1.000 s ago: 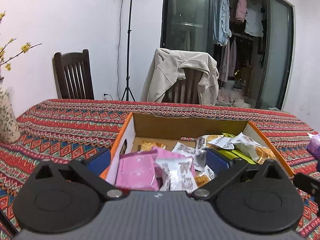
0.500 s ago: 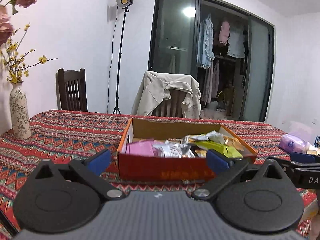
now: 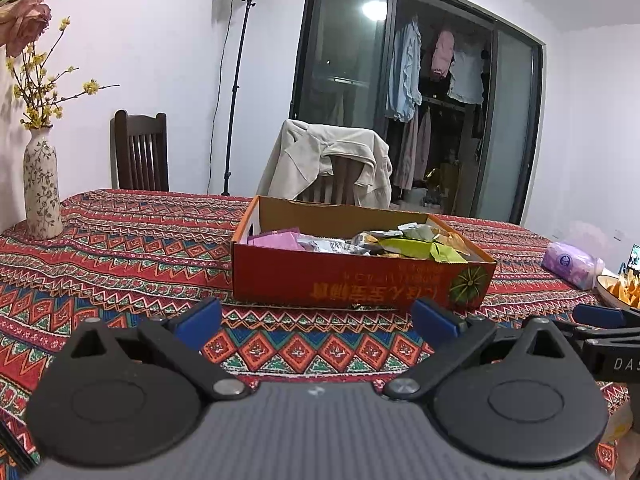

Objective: Organize snacks

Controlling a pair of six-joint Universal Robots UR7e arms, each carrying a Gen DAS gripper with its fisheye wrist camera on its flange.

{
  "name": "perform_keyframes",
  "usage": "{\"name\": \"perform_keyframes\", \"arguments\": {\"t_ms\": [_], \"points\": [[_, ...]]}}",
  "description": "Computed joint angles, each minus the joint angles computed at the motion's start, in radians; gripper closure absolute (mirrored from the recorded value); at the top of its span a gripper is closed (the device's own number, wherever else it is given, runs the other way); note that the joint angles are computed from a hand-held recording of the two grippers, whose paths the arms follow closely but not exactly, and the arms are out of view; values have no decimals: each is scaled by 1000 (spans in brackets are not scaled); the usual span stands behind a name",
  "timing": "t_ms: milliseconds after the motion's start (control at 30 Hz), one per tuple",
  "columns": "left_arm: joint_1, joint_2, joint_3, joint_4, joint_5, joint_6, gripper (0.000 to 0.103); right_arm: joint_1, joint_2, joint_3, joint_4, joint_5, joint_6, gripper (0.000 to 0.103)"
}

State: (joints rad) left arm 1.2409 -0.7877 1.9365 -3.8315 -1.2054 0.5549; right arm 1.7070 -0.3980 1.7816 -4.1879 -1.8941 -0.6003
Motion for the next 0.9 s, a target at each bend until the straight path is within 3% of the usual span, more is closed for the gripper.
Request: {"name": "perform_keyframes", "arguments": {"t_ms": [900], "points": [[-7,8,7,-17,7,12,0,0,0,0,2,-1,6,0]]}}
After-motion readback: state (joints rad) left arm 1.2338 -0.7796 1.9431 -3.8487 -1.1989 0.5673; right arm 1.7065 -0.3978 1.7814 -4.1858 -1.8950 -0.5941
